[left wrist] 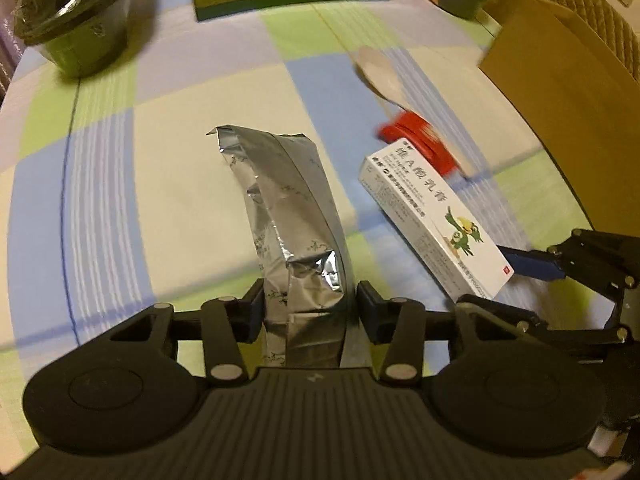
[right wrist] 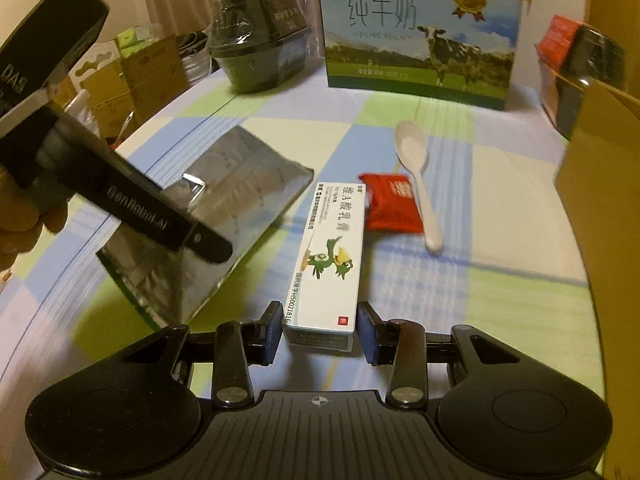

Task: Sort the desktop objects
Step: 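Grasp the white-green medicine box with the right tool while the left tool holds the foil bag, then lift the foil bag and medicine box and carry both toward the cardboard box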

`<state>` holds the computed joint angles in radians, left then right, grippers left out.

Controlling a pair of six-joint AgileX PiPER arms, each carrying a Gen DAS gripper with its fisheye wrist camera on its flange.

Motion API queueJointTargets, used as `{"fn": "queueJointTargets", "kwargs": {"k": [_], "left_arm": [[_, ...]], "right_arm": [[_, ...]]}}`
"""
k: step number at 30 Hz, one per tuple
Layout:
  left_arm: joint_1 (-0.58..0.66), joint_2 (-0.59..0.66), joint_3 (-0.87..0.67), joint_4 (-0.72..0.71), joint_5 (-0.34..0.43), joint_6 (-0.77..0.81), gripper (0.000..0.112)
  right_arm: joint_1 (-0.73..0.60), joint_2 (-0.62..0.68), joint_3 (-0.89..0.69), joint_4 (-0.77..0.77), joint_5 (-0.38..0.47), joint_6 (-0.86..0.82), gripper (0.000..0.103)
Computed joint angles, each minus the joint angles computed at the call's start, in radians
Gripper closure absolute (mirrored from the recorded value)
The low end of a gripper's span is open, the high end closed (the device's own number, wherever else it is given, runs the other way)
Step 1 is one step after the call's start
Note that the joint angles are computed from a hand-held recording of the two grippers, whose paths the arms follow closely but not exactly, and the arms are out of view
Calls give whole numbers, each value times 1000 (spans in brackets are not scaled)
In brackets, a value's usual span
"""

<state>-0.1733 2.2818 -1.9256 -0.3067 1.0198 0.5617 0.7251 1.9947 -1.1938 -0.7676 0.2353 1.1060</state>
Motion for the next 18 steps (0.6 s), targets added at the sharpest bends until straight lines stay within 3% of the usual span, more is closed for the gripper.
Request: {"fn": "queueJointTargets", "kwargs": {"k": [7,11,16,18], "left_arm": [[-54,-318,552,-105,-191,63,71],[-111,-483,794,-139,-278,52,71],[-167,-628,961,-176,-323,30,71],[-186,-655,987,-169,-334,10,69]], "right_arm": [[64,-266,348,-171,6,253,66],[116,-430,504,-137,51,276,66],[227,-563,619,-132,154,352,66],[260,-592,651,-159,179,425,57]]}}
